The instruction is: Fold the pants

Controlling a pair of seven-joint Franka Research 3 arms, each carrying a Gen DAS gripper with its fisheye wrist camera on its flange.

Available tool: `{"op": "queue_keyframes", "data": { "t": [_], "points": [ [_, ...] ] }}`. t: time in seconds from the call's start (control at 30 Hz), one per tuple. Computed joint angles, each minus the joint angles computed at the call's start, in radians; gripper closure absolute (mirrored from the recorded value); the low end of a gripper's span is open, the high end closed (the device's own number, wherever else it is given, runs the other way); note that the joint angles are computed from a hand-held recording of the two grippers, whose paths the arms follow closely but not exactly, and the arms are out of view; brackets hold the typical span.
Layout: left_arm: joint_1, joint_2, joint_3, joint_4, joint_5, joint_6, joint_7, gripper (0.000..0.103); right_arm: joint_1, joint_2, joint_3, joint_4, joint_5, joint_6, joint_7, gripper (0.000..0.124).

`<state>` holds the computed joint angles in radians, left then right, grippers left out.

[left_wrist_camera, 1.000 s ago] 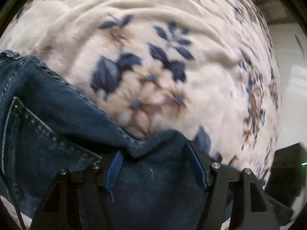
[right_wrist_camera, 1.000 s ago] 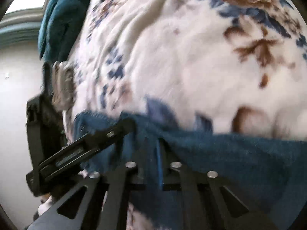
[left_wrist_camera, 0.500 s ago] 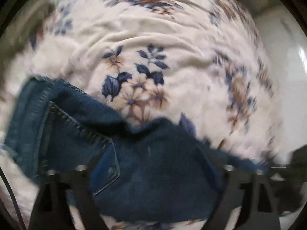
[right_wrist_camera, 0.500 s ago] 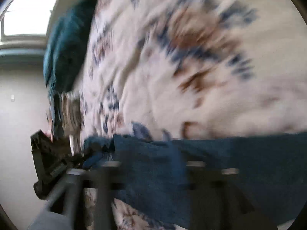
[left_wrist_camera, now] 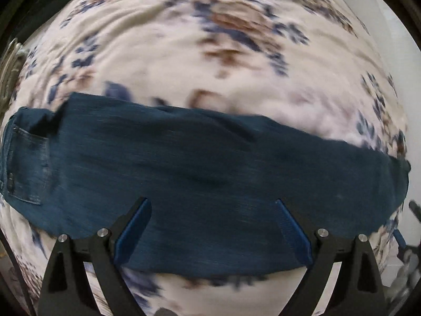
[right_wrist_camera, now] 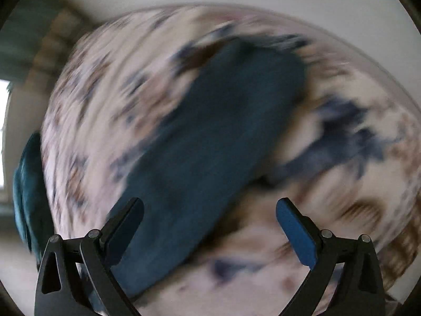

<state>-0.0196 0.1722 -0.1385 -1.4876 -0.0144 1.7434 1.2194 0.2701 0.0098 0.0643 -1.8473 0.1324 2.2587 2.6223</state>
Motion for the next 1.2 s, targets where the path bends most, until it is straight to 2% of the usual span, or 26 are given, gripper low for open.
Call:
{"op": "queue_keyframes", "data": {
  "t": [0.07, 0.13, 0.2, 0.33, 0.4, 0.43, 0.47, 0.63, 0.7, 0.77, 0.8, 0.9, 1.0, 1.13, 1.2],
  "points": [
    [-0.019, 0.029, -0.014, 0.039, -0.005, -0.025, -0.027, 0.008, -0.039, -0.038, -0.036, -0.110, 0.120, 0.108, -0.069, 0.022],
    [-0.036, 0.060, -0.024, 0.083, -0.005, -0.050, -0.044, 0.008, -0.067, -0.035, -0.059, -0.186, 0.308, 0.220, -0.177, 0.023],
    [-0.057, 0.097, -0.032, 0.136, 0.016, -0.080, -0.055, 0.008, -0.086, -0.003, -0.069, -0.212, 0.511, 0.273, -0.319, 0.024],
    [-0.090, 0.161, -0.043, 0.230, 0.047, -0.111, -0.054, 0.008, -0.101, 0.047, -0.046, -0.204, 0.720, 0.395, -0.493, 0.024],
    [-0.105, 0.192, -0.046, 0.277, 0.061, -0.126, -0.053, 0.008, -0.102, 0.049, -0.025, -0.203, 0.865, 0.471, -0.636, 0.031],
    [-0.118, 0.221, -0.048, 0.319, 0.070, -0.139, -0.059, 0.008, -0.105, 0.054, -0.018, -0.196, 0.955, 0.483, -0.724, 0.037],
    [-0.126, 0.242, -0.048, 0.347, 0.077, -0.146, -0.059, 0.008, -0.102, 0.065, -0.013, -0.189, 0.993, 0.491, -0.760, 0.037],
    [-0.155, 0.312, -0.043, 0.444, 0.113, -0.178, -0.046, 0.008, -0.124, 0.135, -0.005, -0.148, 1.145, 0.483, -0.874, 0.037],
    [-0.167, 0.338, -0.040, 0.474, 0.127, -0.183, -0.044, 0.008, -0.133, 0.149, 0.003, -0.116, 1.194, 0.484, -0.933, 0.042],
    [-0.180, 0.363, -0.037, 0.502, 0.141, -0.198, -0.048, 0.008, -0.129, 0.163, 0.002, -0.075, 1.125, 0.477, -0.948, 0.060],
    [-0.181, 0.363, -0.036, 0.496, 0.141, -0.194, -0.048, 0.008, -0.132, 0.168, 0.008, -0.067, 1.139, 0.477, -0.979, 0.065],
    [-0.197, 0.366, -0.029, 0.489, 0.176, -0.195, -0.039, 0.008, -0.136, 0.241, 0.002, -0.002, 1.010, 0.396, -0.885, 0.068],
    [-0.203, 0.306, -0.034, 0.385, 0.182, -0.167, -0.063, 0.008, -0.144, 0.286, 0.012, 0.042, 0.970, 0.402, -0.825, 0.071],
    [-0.179, 0.275, -0.034, 0.323, 0.168, -0.142, -0.068, 0.008, -0.132, 0.264, 0.001, 0.033, 0.818, 0.387, -0.701, 0.106],
    [-0.173, 0.261, -0.037, 0.300, 0.162, -0.127, -0.075, 0.008, -0.128, 0.252, 0.000, 0.031, 0.775, 0.394, -0.668, 0.113]
  ]
}}
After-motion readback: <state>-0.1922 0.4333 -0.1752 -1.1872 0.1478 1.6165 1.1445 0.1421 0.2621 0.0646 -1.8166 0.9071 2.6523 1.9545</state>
